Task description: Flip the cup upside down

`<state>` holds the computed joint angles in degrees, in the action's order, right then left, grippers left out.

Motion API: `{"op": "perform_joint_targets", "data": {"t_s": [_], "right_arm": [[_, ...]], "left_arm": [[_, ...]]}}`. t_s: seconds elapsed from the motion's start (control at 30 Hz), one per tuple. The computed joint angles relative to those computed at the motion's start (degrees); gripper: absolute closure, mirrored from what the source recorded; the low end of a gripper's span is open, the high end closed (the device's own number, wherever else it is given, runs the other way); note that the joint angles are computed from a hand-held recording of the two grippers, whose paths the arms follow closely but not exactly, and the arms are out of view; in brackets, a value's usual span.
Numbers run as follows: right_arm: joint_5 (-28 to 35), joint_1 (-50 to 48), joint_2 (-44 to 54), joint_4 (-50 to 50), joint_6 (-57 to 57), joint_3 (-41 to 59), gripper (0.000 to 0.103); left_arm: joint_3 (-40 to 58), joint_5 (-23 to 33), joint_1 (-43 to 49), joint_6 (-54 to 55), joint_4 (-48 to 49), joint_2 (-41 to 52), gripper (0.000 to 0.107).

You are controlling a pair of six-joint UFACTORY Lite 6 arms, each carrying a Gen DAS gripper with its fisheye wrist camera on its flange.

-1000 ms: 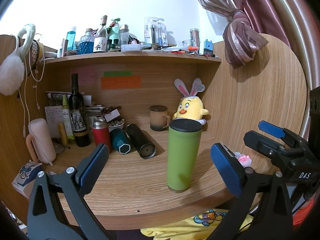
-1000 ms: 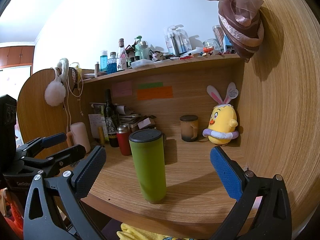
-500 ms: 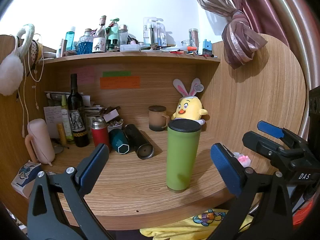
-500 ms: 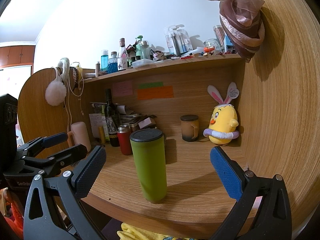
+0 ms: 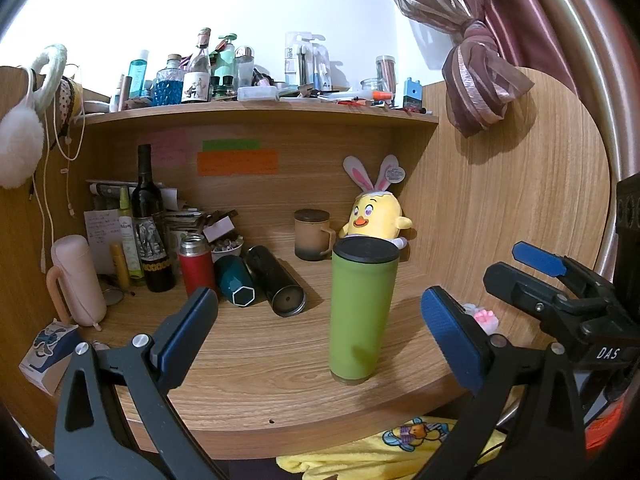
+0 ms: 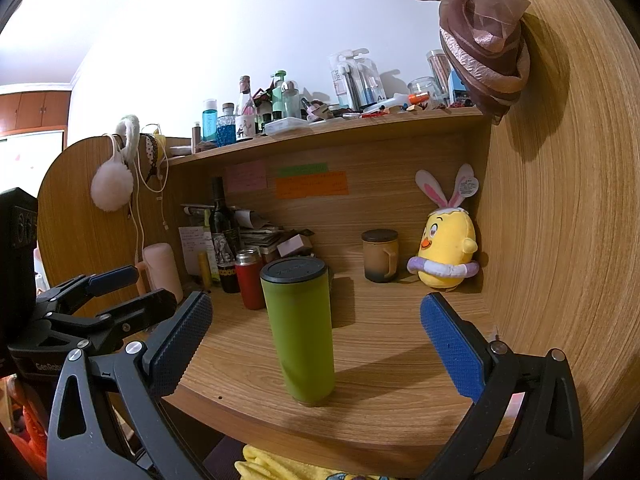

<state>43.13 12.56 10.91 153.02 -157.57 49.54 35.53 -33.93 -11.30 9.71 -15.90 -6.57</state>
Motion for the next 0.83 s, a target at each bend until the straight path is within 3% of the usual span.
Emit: {"op": "perform_joint_targets", "data": {"t_s": [0.83], "right_arm": [[-0.2,0.0,0.0,-0.1,0.1,0.0,0.000]], "left_arm": [[0.1,0.4,-1.3,-1.0,0.0,0.3,0.004]]}}
